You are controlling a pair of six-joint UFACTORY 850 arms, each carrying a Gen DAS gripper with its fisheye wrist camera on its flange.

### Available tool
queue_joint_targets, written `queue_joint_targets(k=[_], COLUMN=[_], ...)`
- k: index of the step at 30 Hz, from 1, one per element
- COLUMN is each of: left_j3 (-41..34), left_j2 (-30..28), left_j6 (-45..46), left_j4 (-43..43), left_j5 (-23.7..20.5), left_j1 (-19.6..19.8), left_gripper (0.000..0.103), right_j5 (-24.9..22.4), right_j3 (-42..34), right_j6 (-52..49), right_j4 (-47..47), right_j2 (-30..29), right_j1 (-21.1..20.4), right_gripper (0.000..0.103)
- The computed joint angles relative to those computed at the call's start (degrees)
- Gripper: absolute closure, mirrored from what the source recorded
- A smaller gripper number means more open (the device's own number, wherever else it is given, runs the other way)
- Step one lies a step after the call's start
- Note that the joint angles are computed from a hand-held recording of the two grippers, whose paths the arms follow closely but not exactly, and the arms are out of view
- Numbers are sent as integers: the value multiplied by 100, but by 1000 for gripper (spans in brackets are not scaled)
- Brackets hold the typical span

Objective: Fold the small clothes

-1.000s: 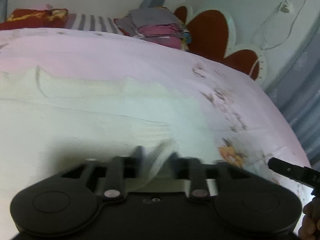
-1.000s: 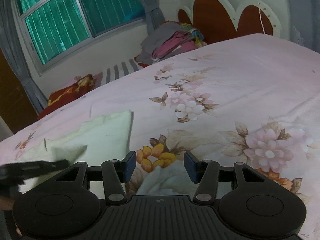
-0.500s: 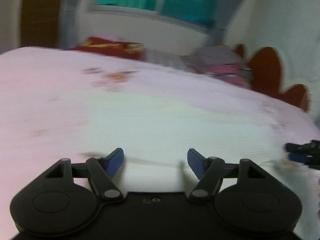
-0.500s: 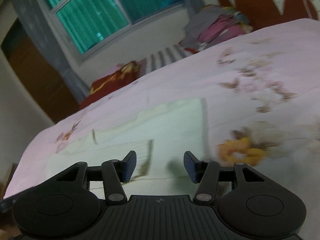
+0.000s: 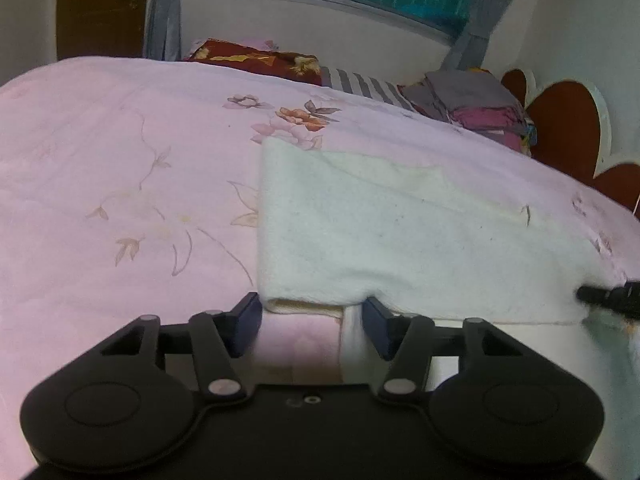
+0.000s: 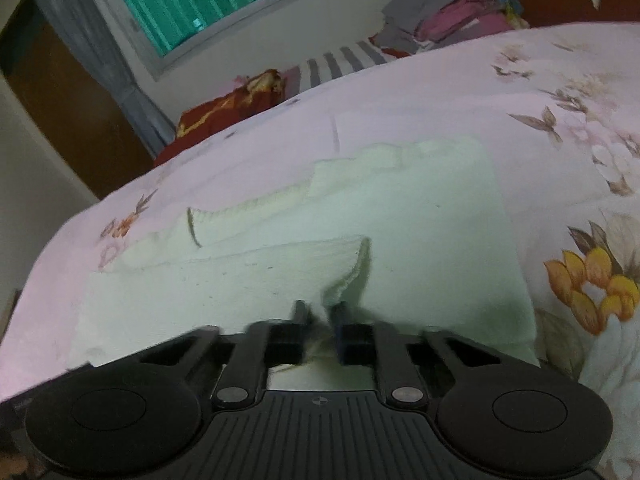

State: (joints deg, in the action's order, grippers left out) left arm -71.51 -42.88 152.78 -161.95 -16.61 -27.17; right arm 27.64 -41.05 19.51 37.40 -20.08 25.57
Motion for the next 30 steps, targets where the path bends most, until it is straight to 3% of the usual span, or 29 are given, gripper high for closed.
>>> queue_joint_targets(k=[4,7,11,19,27,30], left_j3=[0,-44,-77,-104,-169,-226], left_j2=[17,-13,-33,-36,-55,-68], left_j6=[45,-345,-388,-1364,-1497,-1837], left_j4=[108,477,557,1433,1625,2076], left_j5=[43,32,48,-12,75,149], left_j1=[10,51,52,162,160,178], left_gripper=[50,51,51,54,54,54], right_j5=[549,1179,829,758,608,453], right_j3=[149,476,703,806,759,718], right_j6=[-857,-1430,-1411,-1273,-1151,-1056], right_j4=[822,2053,1813,1783,1647,1520], right_j2=[193,493,611,650,515,404], right_j1=[145,231,-6,107,38,-33], right_gripper=[98,98,98,98,98,98])
